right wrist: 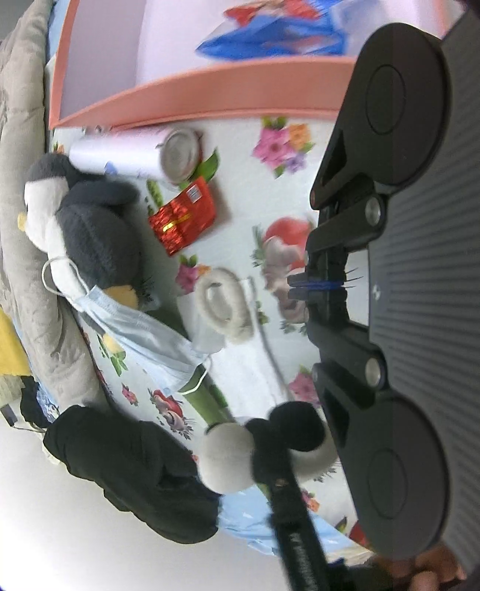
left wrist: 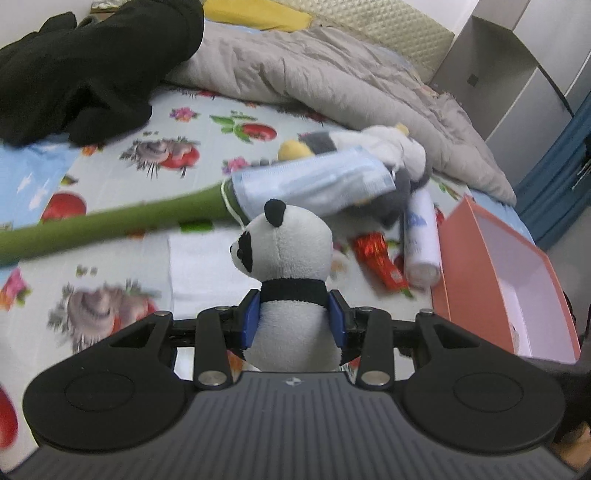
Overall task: Organize soft objects
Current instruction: 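Grasp the beige fuzzy ring with the right tool while the left lifts the panda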
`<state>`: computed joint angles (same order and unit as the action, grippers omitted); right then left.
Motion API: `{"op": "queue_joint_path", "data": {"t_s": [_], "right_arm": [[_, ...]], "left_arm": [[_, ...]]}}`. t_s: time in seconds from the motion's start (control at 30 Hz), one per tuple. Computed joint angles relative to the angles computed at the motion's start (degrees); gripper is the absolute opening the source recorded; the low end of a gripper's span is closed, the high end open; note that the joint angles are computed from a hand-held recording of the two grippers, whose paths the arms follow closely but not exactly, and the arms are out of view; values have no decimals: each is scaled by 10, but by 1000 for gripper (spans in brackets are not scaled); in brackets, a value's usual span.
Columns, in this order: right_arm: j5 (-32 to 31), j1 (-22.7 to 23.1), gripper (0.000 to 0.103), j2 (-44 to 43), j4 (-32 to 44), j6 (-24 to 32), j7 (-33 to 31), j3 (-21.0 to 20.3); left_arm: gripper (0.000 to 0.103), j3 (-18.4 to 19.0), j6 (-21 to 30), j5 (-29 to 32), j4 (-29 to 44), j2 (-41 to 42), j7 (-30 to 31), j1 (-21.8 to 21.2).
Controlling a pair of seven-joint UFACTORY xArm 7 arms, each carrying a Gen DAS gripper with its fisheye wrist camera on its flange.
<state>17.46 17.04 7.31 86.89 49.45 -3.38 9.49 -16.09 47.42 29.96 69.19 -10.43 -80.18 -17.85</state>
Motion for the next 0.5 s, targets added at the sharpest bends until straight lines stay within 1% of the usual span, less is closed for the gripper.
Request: {"op": "queue_joint_path", "data": {"t_s": [0.1,0.17,0.27,0.4,0.5], "right_arm": [[8,-3,4,-18,-20,-6,-5,-2],[19,-4,6,-20,-23,-8,-10,-2],[55,-9,7,-17,-21,-13,-25,-1],[94,-11,8,28,25,-9,-42,6],[105,-11,9,80,79,11,-49,16]], "left_arm": [[44,-13,8,-9,-21,-22,-23,-8],[44,-20,14,-14,-31,-32,-37,-10],[44,-26,19,-17,-39,-41,-41,-11],[44,-26,21,-20,-46,-45,-42,-6],[44,-21,14,-25,-57,-47,-37,-1]]}}
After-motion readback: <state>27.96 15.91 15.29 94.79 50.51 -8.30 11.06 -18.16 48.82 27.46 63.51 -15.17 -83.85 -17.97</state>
